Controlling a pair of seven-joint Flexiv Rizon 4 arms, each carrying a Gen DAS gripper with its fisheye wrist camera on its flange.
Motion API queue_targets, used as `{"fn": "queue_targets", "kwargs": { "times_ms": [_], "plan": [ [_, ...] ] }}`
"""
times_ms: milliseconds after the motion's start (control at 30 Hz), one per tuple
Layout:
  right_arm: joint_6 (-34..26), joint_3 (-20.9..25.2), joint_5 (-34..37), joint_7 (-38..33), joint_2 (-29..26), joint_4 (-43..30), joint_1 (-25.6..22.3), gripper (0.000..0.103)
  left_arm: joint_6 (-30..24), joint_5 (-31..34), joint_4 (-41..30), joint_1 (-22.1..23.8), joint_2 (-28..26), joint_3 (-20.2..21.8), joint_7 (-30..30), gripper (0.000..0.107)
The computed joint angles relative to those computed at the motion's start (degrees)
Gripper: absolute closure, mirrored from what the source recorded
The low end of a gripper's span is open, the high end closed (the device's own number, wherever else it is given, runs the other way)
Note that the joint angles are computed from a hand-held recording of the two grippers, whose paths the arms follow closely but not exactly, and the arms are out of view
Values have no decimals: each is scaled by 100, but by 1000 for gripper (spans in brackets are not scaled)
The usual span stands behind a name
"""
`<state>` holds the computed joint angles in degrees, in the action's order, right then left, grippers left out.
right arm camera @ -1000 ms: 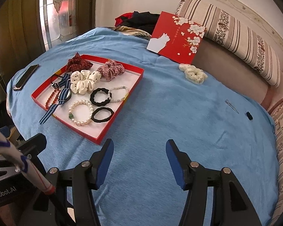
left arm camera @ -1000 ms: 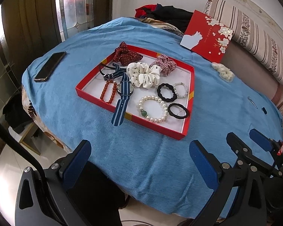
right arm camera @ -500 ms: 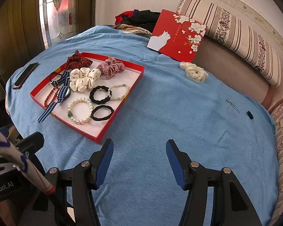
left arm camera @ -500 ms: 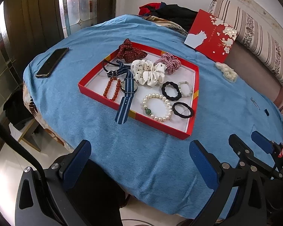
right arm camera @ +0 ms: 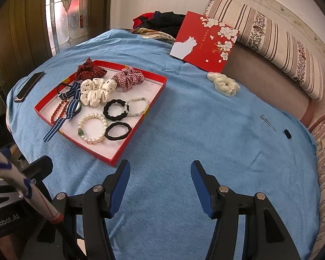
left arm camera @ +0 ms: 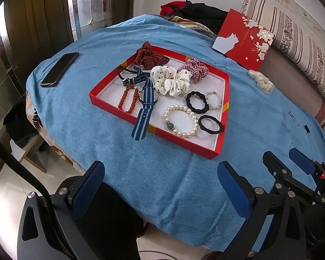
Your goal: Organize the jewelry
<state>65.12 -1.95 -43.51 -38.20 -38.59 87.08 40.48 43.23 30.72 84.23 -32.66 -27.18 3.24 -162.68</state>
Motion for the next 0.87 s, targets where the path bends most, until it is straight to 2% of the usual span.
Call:
{"fn": "queue_targets", "kwargs": {
  "times_ms": [467, 867],
  "plan": [
    [57, -4, 55, -44, -22, -18, 10, 40, -101, 11, -2, -6, 19, 1, -72, 4],
    [527, -173, -60, 342, 188, 416, -44, 39, -580, 122, -264, -131, 3, -56, -117, 4]
  ]
}}
